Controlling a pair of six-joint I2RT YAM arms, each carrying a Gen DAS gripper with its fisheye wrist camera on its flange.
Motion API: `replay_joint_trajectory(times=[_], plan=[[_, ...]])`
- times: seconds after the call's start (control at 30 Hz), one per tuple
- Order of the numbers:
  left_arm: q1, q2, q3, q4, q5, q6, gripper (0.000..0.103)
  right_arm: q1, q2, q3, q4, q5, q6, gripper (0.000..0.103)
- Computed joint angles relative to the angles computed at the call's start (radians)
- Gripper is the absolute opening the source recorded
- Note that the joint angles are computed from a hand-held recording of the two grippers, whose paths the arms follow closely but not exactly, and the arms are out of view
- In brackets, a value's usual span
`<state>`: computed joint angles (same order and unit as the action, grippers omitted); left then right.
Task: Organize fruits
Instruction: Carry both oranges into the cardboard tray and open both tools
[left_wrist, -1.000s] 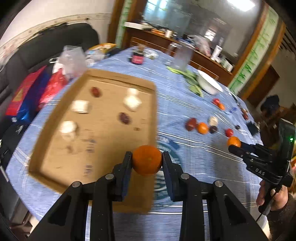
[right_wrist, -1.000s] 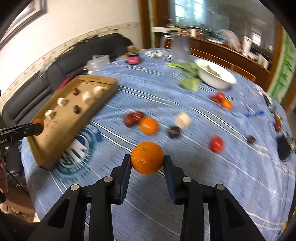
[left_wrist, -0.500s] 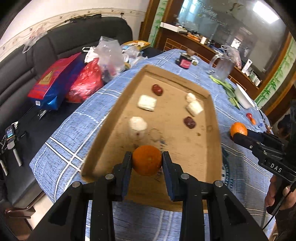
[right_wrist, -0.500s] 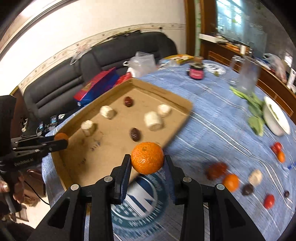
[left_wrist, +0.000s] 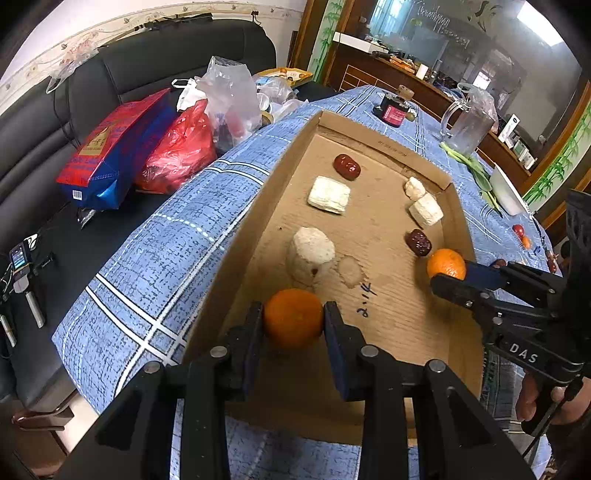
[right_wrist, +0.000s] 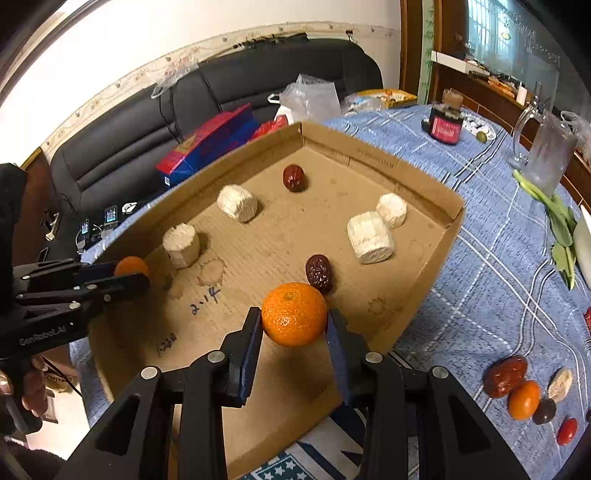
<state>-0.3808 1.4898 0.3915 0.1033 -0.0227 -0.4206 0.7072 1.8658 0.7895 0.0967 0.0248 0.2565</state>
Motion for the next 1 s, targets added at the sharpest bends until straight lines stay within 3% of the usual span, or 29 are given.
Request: replay_joint_trajectory(times=[0.57, 0.7, 1.0], plan=[[-0.042, 0.050, 0.017, 0.005, -0.054, 0.005, 0.033, 0.005, 0.061, 0.032, 0.010, 0.005, -0.016, 0.043], [-0.046, 0.030, 0.008, -0.006, -0.054, -0.003, 0.041, 0.013, 0.039, 0.012, 0.013, 0.022, -0.013, 0.052], [-0.077, -0.033, -0.005, -0.053, -0.080, -0.024, 0.044, 0.015, -0.072, -0.070, 0.007, 0.037, 0.011, 0.052]])
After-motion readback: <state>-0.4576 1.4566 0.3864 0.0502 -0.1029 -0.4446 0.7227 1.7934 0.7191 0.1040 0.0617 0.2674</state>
